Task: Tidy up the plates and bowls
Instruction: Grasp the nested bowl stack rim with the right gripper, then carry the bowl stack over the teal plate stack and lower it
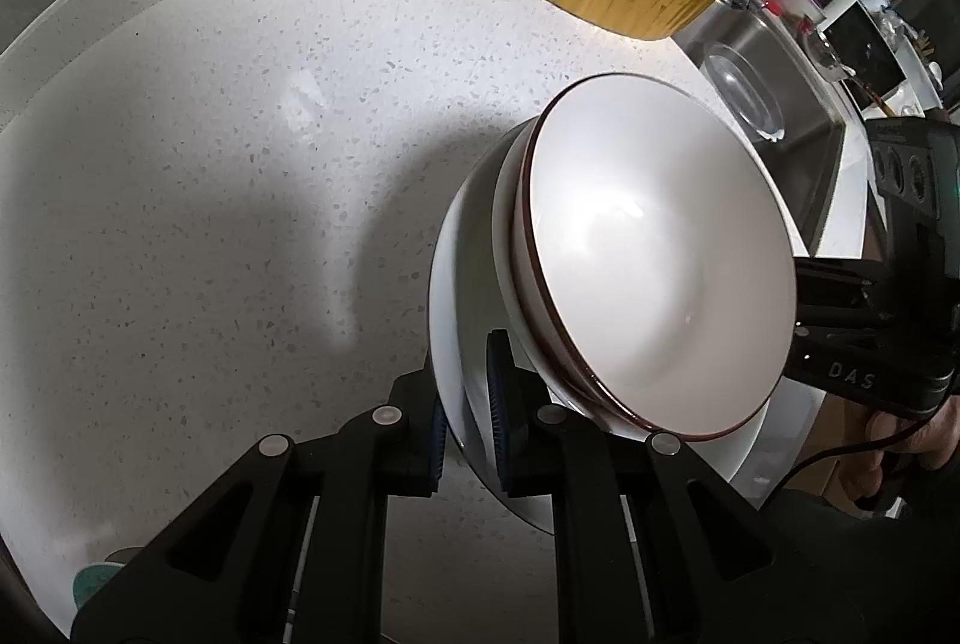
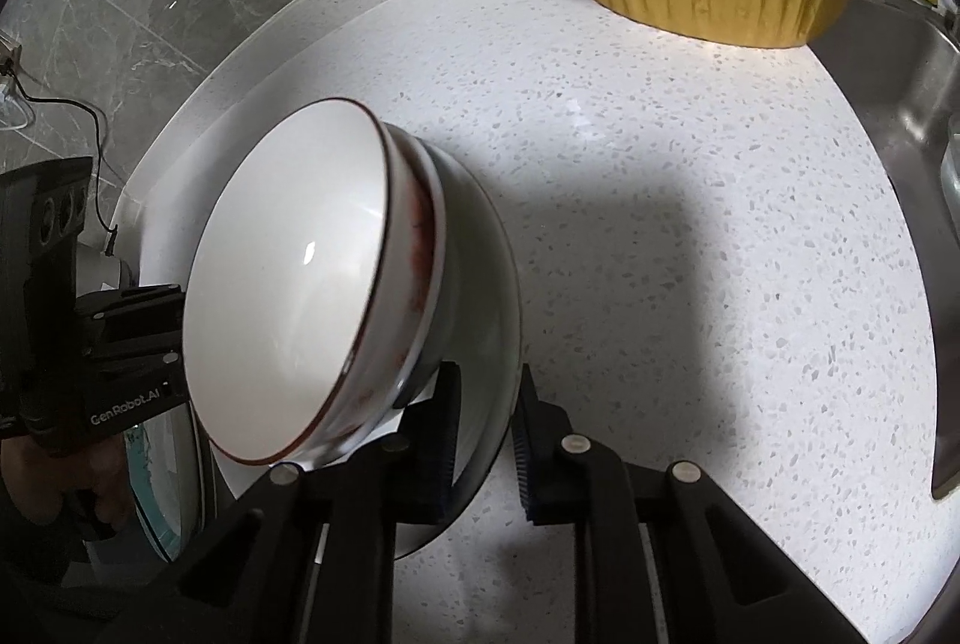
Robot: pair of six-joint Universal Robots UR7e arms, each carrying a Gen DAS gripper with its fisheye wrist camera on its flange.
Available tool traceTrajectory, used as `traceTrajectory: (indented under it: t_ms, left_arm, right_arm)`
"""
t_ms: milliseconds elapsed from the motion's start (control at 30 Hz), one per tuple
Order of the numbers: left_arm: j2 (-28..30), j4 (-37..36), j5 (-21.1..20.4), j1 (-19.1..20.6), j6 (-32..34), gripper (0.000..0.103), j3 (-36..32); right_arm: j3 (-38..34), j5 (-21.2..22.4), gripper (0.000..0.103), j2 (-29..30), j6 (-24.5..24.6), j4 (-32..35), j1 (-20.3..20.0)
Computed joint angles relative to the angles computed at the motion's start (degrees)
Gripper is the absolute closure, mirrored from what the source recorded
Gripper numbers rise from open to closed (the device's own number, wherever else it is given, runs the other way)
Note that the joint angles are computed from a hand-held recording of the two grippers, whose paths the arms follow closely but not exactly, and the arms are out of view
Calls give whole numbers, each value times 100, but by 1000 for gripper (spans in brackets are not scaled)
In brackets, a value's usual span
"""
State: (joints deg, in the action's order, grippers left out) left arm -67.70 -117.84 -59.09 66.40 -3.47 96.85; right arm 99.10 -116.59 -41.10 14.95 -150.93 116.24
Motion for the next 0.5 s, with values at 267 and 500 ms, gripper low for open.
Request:
traceTrajectory:
  t_ms: [267, 500]
  left_arm:
    - [-238, -48, 33, -135, -116, 93, 199]
    - [-658, 82, 92, -271, -265, 93, 309]
  right_arm:
    - [39, -95, 86, -53, 69, 45, 114]
    - [-111, -166, 86, -58, 21, 187, 325]
